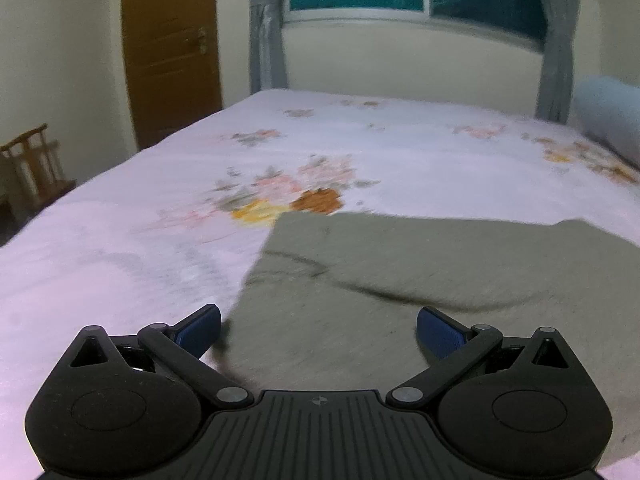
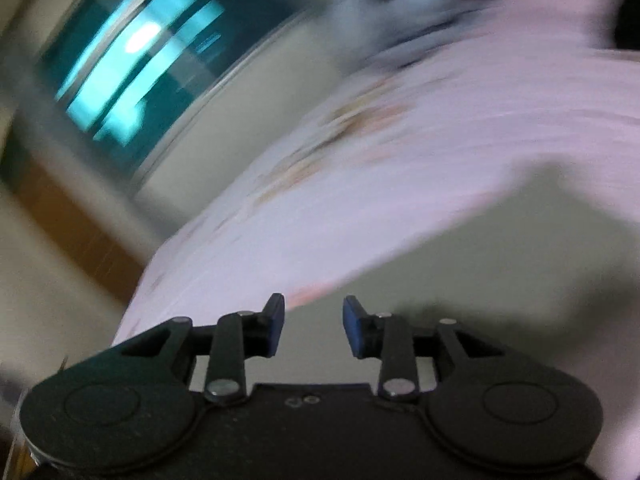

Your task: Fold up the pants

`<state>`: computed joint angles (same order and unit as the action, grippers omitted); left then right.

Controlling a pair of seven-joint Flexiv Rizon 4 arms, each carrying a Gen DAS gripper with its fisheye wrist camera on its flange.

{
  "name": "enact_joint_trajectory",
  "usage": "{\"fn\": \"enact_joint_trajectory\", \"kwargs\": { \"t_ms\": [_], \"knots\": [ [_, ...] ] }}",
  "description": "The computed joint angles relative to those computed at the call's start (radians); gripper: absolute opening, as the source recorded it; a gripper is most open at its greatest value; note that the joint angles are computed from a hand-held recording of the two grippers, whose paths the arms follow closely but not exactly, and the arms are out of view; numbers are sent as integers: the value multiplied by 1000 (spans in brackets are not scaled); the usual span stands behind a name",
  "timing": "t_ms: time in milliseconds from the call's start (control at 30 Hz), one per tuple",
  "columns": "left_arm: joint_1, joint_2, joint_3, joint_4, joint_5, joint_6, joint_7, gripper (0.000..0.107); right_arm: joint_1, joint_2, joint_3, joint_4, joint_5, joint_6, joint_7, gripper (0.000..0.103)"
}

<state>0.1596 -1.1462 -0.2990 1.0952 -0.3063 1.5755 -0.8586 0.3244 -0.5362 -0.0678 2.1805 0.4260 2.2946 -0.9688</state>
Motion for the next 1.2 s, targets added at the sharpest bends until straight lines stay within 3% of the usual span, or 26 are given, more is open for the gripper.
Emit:
{"fn": "enact_joint_trajectory", "kwargs": {
  "t_ms": [67, 133, 167, 267, 333, 367, 400, 500, 533, 667, 833, 1033, 1100, 1200],
  "knots": [
    [-32, 16, 93, 1, -13, -17, -45, 103, -90, -49, 89, -163, -133, -124, -47, 27],
    [-45, 25, 153, -1, -23, -35, -94, 103, -131, -131, 116, -326, -320, -242, -9, 28],
    [-34, 31, 146, 3, -27, -59, -104, 103, -168, -173, 164, -407, -382, -295, -27, 29],
    [14, 42, 83, 6, -61, -139, -115, 103, -265, -329, 249, -652, -745, -456, 122, 32],
    [50, 34, 19, -6, -101, -204, -105, 103, -348, -439, 384, -814, -918, -582, 145, 34],
    [69, 28, -19, -7, -129, -223, -97, 103, -368, -489, 447, -896, -948, -665, 108, 35],
    [78, 21, -40, -13, -155, -238, -97, 103, -379, -532, 514, -970, -913, -734, 6, 34],
    [72, 6, -43, -26, -199, -245, -109, 103, -371, -626, 604, -1145, -856, -896, -174, 36],
    [65, -1, -38, -34, -205, -242, -111, 103, -376, -651, 625, -1178, -884, -925, -184, 36],
    [62, -14, -38, -45, -225, -257, -104, 103, -380, -655, 674, -1182, -828, -1001, -334, 36],
    [59, -23, -38, -47, -236, -251, -92, 103, -448, -667, 831, -1168, -753, -1063, -547, 35],
    [47, -26, -29, -60, -240, -268, -95, 103, -446, -737, 940, -1298, -642, -1156, -656, 39],
    [46, -26, -31, -60, -242, -270, -93, 103, -431, -771, 970, -1367, -600, -1190, -667, 46],
    [37, -26, -20, -59, -240, -264, -103, 103, -400, -811, 990, -1460, -547, -1220, -676, 46]
  ]
}}
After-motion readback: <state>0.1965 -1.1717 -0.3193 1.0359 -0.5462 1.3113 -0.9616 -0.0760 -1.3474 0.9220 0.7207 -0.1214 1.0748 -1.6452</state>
